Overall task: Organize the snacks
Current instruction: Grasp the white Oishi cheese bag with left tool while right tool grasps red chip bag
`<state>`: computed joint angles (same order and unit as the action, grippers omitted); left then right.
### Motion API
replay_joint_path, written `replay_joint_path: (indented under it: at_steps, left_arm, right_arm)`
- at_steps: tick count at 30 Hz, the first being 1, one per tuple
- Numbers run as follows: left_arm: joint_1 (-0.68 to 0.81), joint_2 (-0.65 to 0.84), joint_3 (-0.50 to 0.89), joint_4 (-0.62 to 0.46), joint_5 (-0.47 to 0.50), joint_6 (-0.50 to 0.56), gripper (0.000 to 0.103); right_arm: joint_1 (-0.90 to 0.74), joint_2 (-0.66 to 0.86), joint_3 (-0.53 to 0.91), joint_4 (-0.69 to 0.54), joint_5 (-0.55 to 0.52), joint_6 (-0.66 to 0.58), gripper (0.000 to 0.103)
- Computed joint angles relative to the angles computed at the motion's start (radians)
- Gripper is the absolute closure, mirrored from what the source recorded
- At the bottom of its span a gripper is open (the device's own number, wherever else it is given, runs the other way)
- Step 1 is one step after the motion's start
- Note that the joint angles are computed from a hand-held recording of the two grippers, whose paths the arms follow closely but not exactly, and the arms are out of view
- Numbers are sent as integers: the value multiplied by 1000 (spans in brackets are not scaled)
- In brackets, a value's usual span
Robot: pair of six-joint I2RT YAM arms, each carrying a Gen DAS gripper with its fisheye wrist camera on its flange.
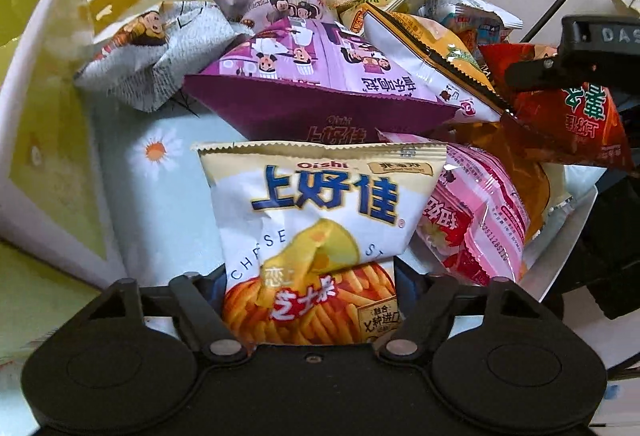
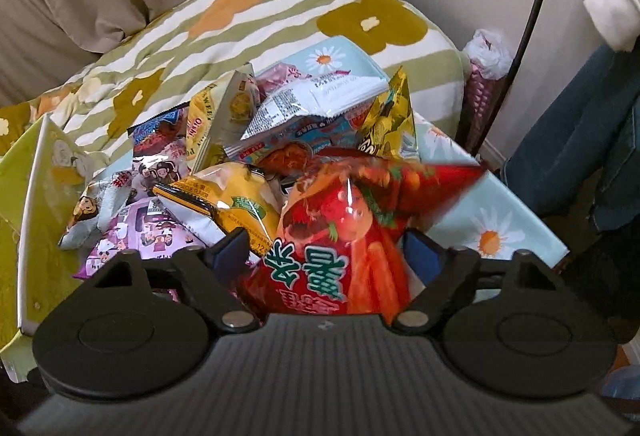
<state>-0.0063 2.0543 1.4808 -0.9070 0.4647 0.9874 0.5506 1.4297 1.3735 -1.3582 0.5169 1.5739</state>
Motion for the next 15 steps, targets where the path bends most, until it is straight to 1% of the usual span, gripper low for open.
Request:
replay_joint_path:
  at_steps: [1,2,6,7,8,15]
  left_arm:
    - [3,4,4,-3,4,2,28]
    - [6,6,5,-2,8,6,30]
    - [11,-17,-19,19,8,17,37]
    - [11,-33,-34,24,9,20,40]
    - [11,-46,-48,33,8,19,40]
    - [24,-153,-149,76,22,-2,42]
  right_arm:
    - [-3,1,-4,5,-1,-2,13]
    - [-5,-1,-10,9,-1,-6,14]
    - [1,-2,-12,1,12,-10,22]
    - [3,-2,-11,-3,17,-9,27]
    - [7,-2,-9,-9,21,-7,29]
    - [35,-30,-6,-21,40,-18,31]
